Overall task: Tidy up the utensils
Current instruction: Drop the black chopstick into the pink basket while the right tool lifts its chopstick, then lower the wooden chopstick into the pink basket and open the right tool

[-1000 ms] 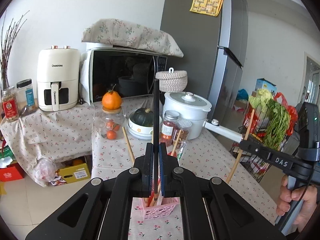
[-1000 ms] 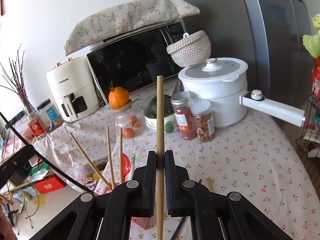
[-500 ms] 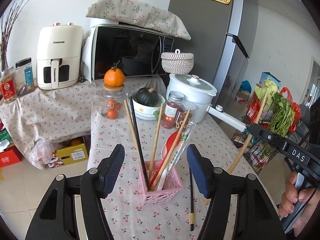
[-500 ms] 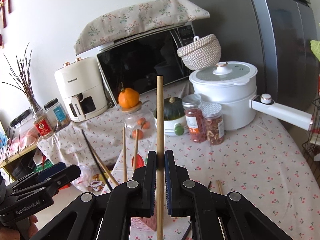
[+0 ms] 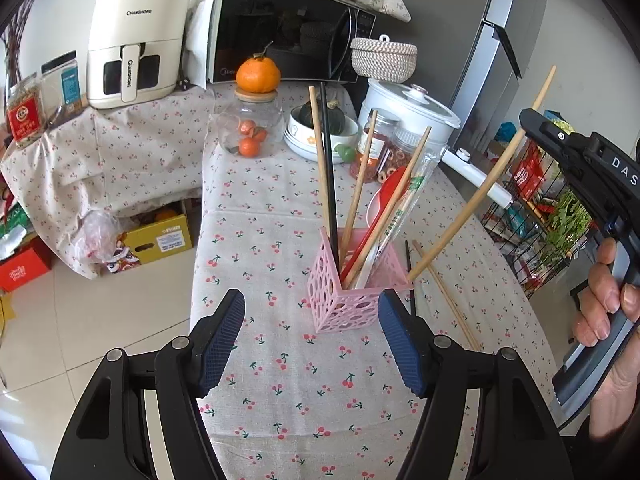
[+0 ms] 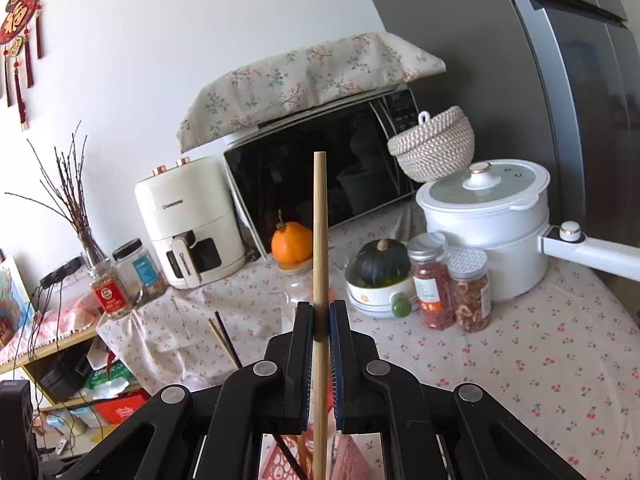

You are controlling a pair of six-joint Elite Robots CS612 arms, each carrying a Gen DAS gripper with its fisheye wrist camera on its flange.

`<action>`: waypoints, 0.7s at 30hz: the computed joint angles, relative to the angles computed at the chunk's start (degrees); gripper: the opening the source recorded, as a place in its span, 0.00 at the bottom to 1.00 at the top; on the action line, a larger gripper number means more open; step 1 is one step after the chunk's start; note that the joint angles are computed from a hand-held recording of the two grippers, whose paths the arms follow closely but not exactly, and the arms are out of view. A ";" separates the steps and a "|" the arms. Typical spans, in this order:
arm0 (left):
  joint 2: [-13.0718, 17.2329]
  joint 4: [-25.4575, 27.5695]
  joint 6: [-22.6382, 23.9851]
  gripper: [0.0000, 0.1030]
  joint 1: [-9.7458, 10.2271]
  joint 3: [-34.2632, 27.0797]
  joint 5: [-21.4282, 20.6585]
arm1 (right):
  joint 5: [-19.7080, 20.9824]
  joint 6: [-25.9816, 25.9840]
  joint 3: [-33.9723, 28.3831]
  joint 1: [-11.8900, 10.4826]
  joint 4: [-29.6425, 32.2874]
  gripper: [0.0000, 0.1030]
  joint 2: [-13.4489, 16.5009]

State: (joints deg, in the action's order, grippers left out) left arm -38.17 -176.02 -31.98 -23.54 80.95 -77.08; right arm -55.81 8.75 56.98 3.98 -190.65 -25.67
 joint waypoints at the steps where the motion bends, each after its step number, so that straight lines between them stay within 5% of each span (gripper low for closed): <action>1: -0.04 0.17 -0.03 0.70 0.03 0.01 -0.19 | -0.34 0.32 -0.56 0.14 -0.60 0.06 0.40; 9: 0.00 0.80 -0.25 0.73 0.07 -0.37 -0.93 | -4.73 -3.57 -2.84 1.54 0.57 0.06 2.14; 13: 0.02 1.71 -0.50 0.73 0.06 -0.70 -1.42 | -3.63 -6.40 -2.88 1.68 4.33 0.10 2.21; 16: -0.07 2.58 -0.46 0.73 0.02 -1.08 -2.28 | -3.05 -5.83 -2.28 1.34 5.30 0.27 1.71; 18: -0.13 2.66 -0.47 0.74 -0.13 -1.23 -2.51 | -2.32 -4.39 -1.72 0.82 5.10 0.49 1.30; 21: -0.09 2.99 -0.55 0.76 -0.39 -1.68 -2.89 | -1.87 -3.65 -0.76 -0.01 6.18 0.58 0.48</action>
